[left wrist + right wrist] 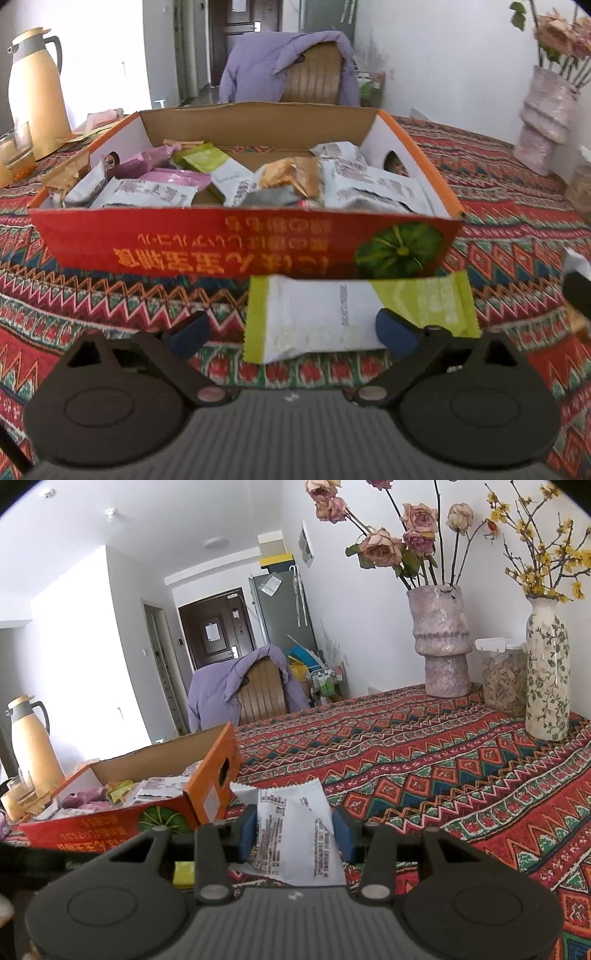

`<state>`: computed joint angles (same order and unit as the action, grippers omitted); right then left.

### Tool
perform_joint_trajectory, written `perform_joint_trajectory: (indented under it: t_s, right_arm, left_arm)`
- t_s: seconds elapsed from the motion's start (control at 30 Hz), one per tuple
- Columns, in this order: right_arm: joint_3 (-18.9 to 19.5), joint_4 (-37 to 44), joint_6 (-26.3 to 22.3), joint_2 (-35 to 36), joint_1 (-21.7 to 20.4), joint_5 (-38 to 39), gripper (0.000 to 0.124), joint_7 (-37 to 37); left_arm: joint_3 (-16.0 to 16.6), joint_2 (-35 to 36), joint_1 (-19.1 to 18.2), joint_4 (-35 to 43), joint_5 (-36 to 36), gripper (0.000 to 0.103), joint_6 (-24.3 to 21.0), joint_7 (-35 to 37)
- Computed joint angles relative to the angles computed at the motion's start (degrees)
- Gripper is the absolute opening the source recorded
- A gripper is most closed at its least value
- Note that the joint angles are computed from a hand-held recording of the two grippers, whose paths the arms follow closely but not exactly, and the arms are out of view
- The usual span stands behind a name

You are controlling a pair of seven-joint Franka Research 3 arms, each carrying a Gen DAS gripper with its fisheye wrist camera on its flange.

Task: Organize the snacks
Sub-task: 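Grasp the green-white packet with the left tool while the right tool holds the wrapper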

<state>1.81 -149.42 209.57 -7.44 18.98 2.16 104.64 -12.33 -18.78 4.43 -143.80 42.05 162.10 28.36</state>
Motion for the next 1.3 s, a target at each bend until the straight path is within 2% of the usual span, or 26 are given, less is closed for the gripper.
perform_joint_trajectory:
  t_s: [0.07,0.17,0.27,0.33,0.4,0.43,0.5,0.53,0.6,0.63,0.7,0.73,0.83,0.93,0.97,1.03,1.1,1.13,1.17,1.2,1.23,1.27,1.3]
  right_arm:
    - [0.0,0.0,0.1,0.0,0.0,0.1,0.043,0.0]
    - [0.1,-0.2,0.1,-0.2,0.0,0.3,0.043,0.0]
    - [-0.1,-0.3,0.1,-0.2,0.0,-0.1,0.044,0.4]
    - [-0.1,-0.3,0.2,-0.3,0.0,-0.2,0.044,0.5]
    - [-0.2,-0.3,0.4,-0.2,0.0,-0.3,0.044,0.6]
    - [-0.2,-0.3,0.5,-0.2,0.0,-0.3,0.044,0.7]
    - [-0.2,-0.4,0.7,-0.2,-0.1,-0.2,0.044,0.8]
    - [-0.1,-0.4,0.8,-0.2,-0.1,-0.2,0.044,0.9]
    - [-0.2,-0.6,1.0,-0.3,-0.1,-0.3,0.044,1.0]
    - [-0.2,-0.6,1.1,-0.3,-0.1,-0.3,0.044,1.1]
    - [-0.2,-0.6,1.2,-0.3,-0.1,-0.4,0.044,1.2]
    - [-0.1,-0.7,1.3,-0.3,-0.1,-0.4,0.044,1.2]
    - [-0.1,-0.8,1.6,-0.3,-0.2,-0.3,0.044,1.2]
    - [-0.1,-1.0,2.0,-0.3,-0.1,-0.4,0.044,1.4]
    - [-0.1,-1.0,2.1,-0.3,-0.1,-0.5,0.044,1.5]
    - [0.0,-1.0,2.3,-0.4,-0.2,-0.4,0.044,1.4]
    - [0.2,-1.2,2.7,-0.4,-0.3,0.3,0.044,1.1]
    - [0.3,-1.4,2.9,-0.5,-0.3,0.5,0.044,1.0]
    - [0.4,-1.5,3.1,-0.6,-0.3,1.0,0.044,0.9]
    - [0.4,-1.6,3.2,-0.7,-0.4,1.3,0.044,0.8]
    - [0.4,-1.7,3.3,-0.7,-0.4,1.6,0.043,0.8]
    - [0.4,-1.8,3.2,-0.8,-0.4,1.6,0.042,0.7]
    - [0.4,-1.8,2.9,-0.9,-0.4,1.7,0.042,0.6]
  left_arm:
    - [0.7,-1.0,-1.0,-1.1,-1.1,0.088,0.7,1.8]
    - [-1.3,-2.6,1.6,-2.1,3.1,0.089,2.6,-0.4]
    - [-0.4,-2.6,1.6,-2.4,2.2,0.089,3.6,0.4]
    - [1.5,-1.7,0.7,-2.4,-0.2,0.088,5.0,2.9]
    - [5.6,-0.7,-2.6,-3.1,-6.6,0.087,7.2,8.7]
    - [8.7,-0.4,-5.5,-4.0,-11.4,0.085,9.1,13.0]
    - [12.0,-0.3,-8.7,-5.1,-17.1,0.072,11.4,18.1]
    - [12.8,-0.5,-9.6,-5.6,-18.7,0.067,12.6,19.8]
    - [15.2,-0.8,-12.3,-6.2,-22.5,0.048,13.5,23.8]
    - [15.2,-1.1,-12.5,-6.5,-23.3,0.043,13.8,24.9]
    - [14.1,-2.2,-11.6,-7.1,-24.2,0.015,13.4,26.4]
    - [11.9,-2.6,-9.5,-7.1,-23.6,0.007,12.5,26.0]
    - [8.2,-4.2,-6.1,-8.2,-23.3,0.002,11.1,26.5]
    - [8.8,-6.3,-7.1,-10.0,-24.9,0.001,10.7,29.0]
    - [8.1,-6.8,-6.4,-10.3,-24.7,0.002,10.4,29.3]
    - [4.3,-8.3,-2.6,-11.1,-21.9,0.003,11.0,28.6]
    - [3.5,-8.9,-1.7,-11.4,-20.2,0.01,12.1,29.6]
    - [3.9,-8.7,-1.9,-11.1,-18.3,0.017,12.3,29.1]
    - [2.8,-8.4,-1.0,-10.7,-18.9,0.044,12.8,30.6]
    - [-0.1,-8.0,1.8,-10.1,-17.2,0.075,13.4,29.7]
    - [-4.6,-8.2,6.7,-9.7,-14.0,0.083,14.9,27.1]
    - [-7.4,-8.1,10.3,-8.9,-8.3,0.085,16.1,23.3]
    - [-8.8,-7.4,11.8,-8.0,-6.0,0.085,17.1,23.5]
